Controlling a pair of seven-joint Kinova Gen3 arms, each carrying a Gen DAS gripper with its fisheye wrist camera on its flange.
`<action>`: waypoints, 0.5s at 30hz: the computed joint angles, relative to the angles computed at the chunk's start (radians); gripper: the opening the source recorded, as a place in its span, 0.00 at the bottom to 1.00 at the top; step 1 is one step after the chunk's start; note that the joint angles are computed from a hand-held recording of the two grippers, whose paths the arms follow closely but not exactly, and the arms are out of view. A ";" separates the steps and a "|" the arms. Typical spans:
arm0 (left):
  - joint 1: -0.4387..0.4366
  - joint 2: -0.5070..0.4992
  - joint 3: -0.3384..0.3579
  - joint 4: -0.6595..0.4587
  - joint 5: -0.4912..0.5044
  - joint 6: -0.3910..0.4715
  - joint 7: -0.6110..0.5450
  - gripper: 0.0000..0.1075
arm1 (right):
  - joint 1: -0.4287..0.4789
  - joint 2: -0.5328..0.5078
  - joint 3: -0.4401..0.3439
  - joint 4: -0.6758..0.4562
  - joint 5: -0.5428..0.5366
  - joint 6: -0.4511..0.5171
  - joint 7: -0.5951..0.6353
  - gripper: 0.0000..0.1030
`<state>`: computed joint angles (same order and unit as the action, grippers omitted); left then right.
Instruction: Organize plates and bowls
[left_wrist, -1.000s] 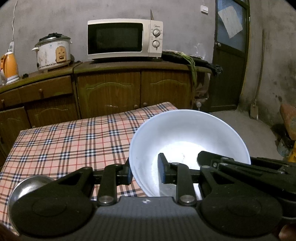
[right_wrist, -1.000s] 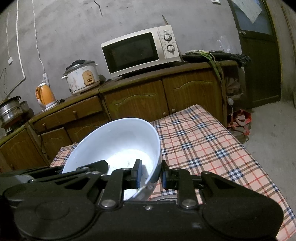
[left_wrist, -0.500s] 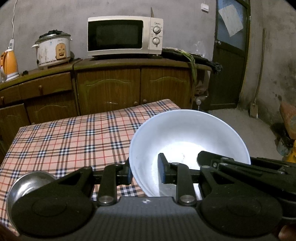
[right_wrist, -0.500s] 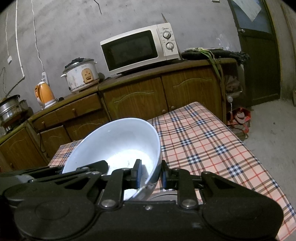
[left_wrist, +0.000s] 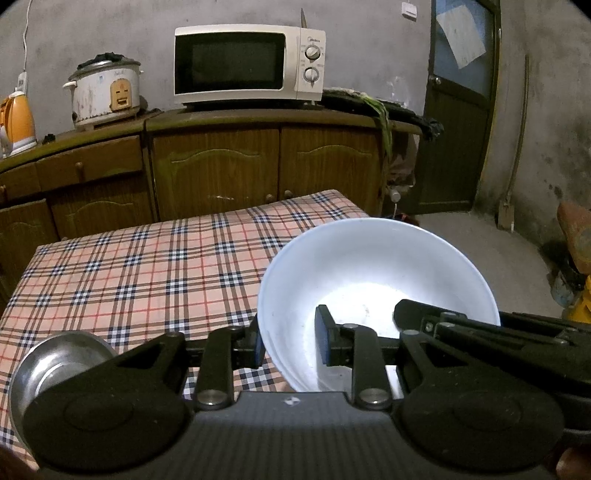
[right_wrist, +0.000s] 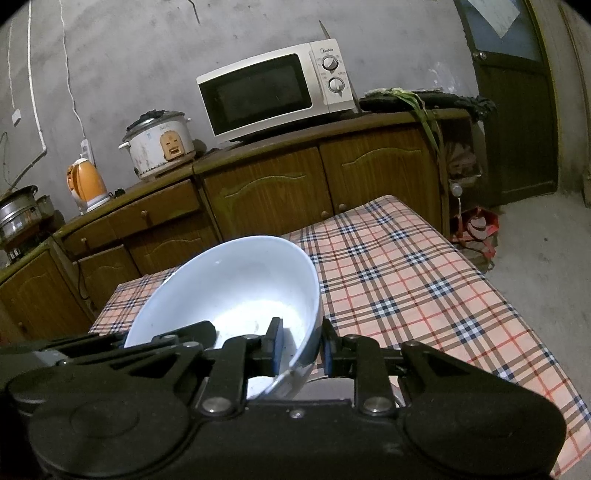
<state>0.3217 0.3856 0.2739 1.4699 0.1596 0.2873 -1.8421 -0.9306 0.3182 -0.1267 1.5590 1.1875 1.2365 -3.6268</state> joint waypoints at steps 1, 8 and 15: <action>0.000 0.000 0.000 0.001 0.001 0.000 0.000 0.25 | 0.000 0.000 0.000 0.000 0.000 0.000 0.000 0.27; 0.012 0.002 -0.012 -0.006 -0.006 0.013 0.009 0.25 | 0.002 0.000 -0.001 0.010 -0.003 -0.007 -0.011 0.27; 0.012 0.004 -0.012 -0.004 -0.007 0.019 0.008 0.25 | 0.000 0.003 -0.001 0.012 -0.011 -0.007 -0.017 0.27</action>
